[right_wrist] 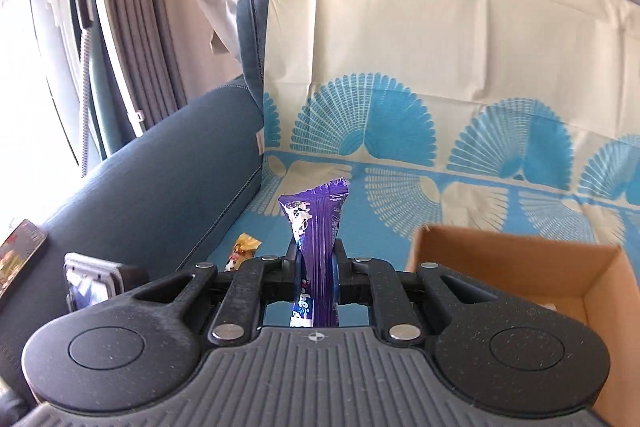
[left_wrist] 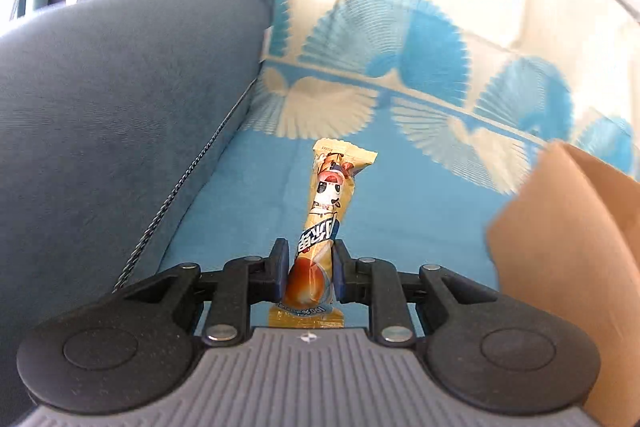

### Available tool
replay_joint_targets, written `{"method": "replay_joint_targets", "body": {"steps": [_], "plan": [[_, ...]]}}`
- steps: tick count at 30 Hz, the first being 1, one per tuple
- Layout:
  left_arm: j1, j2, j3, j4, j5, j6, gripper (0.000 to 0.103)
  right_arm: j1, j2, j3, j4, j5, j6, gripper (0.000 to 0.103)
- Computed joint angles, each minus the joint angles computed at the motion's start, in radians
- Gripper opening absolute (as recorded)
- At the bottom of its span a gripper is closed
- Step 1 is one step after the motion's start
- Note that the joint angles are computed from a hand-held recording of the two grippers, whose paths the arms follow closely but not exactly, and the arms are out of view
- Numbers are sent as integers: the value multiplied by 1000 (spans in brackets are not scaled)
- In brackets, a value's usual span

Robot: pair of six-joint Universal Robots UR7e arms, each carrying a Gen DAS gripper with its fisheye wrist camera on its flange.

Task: Organize snacks
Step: 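Carry the yellow and purple bars over the box, then lower both bars into the box and open both tools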

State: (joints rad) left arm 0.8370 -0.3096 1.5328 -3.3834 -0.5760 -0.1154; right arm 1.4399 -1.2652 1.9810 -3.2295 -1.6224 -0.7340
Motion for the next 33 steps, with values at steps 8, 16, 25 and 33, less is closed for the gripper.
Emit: {"method": "replay_joint_targets", "body": {"steps": [8, 16, 25, 33], "plan": [[-77, -112, 233, -108, -120, -40, 24, -182, -259, 326, -180, 223, -20, 14], [-164, -126, 331, -214, -166, -51, 24, -391, -409, 414, -192, 406, -58, 14], [-221, -133, 407, -230, -191, -175, 24, -608, -443, 413, -232, 600, 63, 14], [-237, -132, 427, -263, -194, -195, 24, -682, -436, 404, -257, 720, 164, 14]]}}
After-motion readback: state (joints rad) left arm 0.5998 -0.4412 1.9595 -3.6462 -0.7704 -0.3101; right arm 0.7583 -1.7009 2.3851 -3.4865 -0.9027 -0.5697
